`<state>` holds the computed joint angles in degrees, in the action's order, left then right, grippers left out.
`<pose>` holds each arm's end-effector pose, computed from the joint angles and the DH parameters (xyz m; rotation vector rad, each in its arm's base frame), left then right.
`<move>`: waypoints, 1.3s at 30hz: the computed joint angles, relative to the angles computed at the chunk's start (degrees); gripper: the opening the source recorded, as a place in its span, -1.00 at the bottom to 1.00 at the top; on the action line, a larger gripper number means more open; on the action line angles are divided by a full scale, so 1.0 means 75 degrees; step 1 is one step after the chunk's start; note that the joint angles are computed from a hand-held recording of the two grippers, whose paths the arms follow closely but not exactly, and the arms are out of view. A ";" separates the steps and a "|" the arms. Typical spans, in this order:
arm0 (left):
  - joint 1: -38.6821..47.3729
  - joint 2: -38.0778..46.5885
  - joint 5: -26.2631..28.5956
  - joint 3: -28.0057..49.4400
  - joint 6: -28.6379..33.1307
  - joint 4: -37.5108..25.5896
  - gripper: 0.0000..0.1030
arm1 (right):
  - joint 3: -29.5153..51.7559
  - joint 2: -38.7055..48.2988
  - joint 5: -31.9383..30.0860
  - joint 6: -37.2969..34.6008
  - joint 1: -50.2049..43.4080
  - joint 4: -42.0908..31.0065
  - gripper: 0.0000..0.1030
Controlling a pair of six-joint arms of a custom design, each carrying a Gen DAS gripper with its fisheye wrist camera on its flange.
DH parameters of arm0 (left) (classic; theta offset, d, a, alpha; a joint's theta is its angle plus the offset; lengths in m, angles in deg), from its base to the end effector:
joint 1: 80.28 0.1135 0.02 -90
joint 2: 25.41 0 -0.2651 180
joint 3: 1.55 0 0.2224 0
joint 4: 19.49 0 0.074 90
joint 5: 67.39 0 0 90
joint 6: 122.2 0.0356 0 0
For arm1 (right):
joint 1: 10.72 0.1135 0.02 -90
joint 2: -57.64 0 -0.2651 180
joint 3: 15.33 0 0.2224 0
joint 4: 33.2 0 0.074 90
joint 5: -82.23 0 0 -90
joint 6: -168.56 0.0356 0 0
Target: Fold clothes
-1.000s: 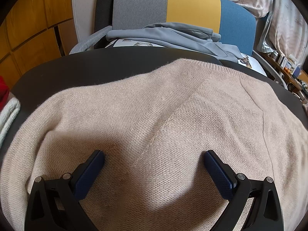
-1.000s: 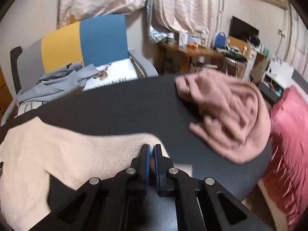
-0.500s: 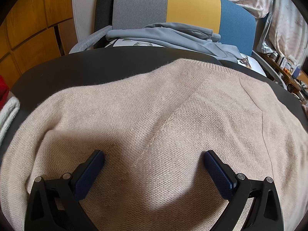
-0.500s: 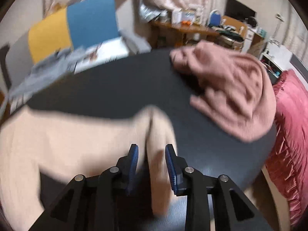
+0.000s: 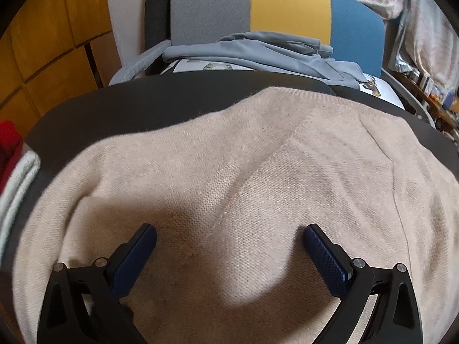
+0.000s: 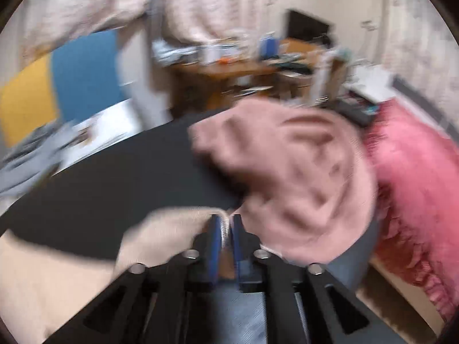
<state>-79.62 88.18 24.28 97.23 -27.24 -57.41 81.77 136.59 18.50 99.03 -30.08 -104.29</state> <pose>0.4074 0.0037 0.2124 0.1057 2.4883 0.0049 0.2253 -0.0959 0.3584 1.0093 2.2263 -0.5607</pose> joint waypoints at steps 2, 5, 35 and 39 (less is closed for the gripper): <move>0.0015 -0.0433 0.0026 -0.0323 0.0067 0.0104 0.99 | 0.0727 0.0598 0.1030 0.0467 0.0141 -0.0492 -0.44; 0.0342 -0.1137 0.0191 -0.0820 0.0236 0.0284 0.99 | 0.0199 0.0302 0.1250 0.0811 0.1893 0.0166 -0.42; 0.3959 -0.1895 0.1827 -0.1307 0.3161 -0.1616 -0.64 | 0.0674 0.4766 -0.0119 0.0920 0.8333 0.3678 -0.32; 0.4298 -0.0745 0.1603 0.0912 0.3365 -0.2395 -0.63 | 0.0629 0.4736 -0.0097 0.0952 0.8376 0.3689 -0.31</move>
